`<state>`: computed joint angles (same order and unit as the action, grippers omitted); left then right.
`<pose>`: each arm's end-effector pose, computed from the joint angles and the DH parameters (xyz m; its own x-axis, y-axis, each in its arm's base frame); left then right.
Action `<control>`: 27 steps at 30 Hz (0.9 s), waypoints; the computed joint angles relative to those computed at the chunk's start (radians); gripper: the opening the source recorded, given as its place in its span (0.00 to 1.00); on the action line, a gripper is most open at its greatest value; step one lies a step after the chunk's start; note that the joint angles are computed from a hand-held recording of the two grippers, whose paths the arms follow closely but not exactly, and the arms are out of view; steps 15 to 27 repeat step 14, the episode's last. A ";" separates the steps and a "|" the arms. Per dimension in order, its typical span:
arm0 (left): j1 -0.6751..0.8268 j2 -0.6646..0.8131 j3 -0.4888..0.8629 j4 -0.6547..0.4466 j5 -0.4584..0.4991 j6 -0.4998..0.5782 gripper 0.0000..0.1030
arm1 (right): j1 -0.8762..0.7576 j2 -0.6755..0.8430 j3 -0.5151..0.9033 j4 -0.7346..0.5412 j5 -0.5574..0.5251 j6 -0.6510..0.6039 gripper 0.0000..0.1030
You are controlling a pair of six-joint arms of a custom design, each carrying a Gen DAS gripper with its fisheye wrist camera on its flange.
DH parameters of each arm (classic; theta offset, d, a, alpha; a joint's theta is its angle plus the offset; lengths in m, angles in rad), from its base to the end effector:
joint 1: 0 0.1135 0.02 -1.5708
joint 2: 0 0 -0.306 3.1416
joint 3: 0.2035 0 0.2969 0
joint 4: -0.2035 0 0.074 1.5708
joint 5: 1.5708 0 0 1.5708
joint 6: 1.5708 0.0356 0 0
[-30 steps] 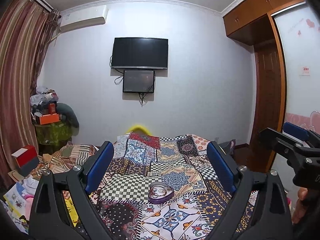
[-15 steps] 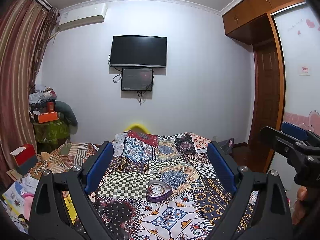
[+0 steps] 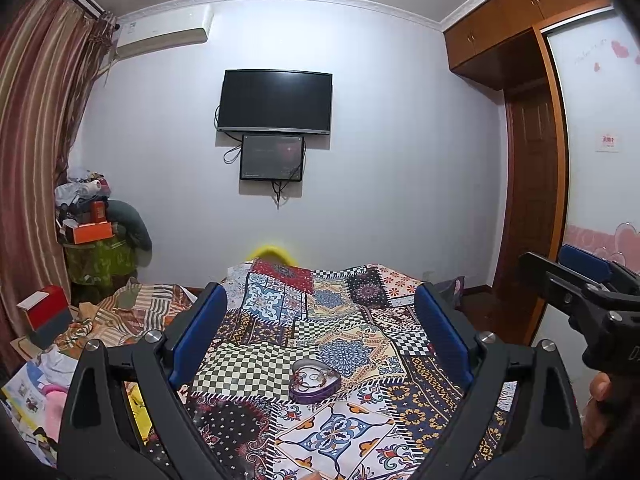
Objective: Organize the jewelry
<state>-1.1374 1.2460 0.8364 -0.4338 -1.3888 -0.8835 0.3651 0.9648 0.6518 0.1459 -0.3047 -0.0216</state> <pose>0.1437 -0.2271 0.2827 -0.1137 -0.0874 -0.9897 -0.3125 0.9487 -0.0479 0.2272 0.0983 0.3146 -0.1420 -0.0763 -0.9869 -0.6201 0.7840 0.0286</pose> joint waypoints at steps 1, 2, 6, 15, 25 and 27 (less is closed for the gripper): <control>0.001 0.000 0.000 -0.001 0.001 0.000 0.92 | 0.000 0.002 0.001 0.000 0.001 0.002 1.00; 0.001 0.002 0.001 -0.009 0.000 -0.006 0.92 | 0.001 0.002 0.001 0.001 0.002 0.002 1.00; 0.013 -0.010 -0.017 0.041 0.016 0.031 0.92 | -0.001 0.009 0.002 0.003 0.000 0.004 1.00; 0.045 -0.029 -0.058 0.131 0.063 0.095 0.92 | 0.001 0.037 0.010 0.014 0.005 0.006 1.00; 0.045 -0.029 -0.058 0.131 0.063 0.095 0.92 | 0.001 0.037 0.010 0.014 0.005 0.006 1.00; 0.045 -0.029 -0.058 0.131 0.063 0.095 0.92 | 0.001 0.037 0.010 0.014 0.005 0.006 1.00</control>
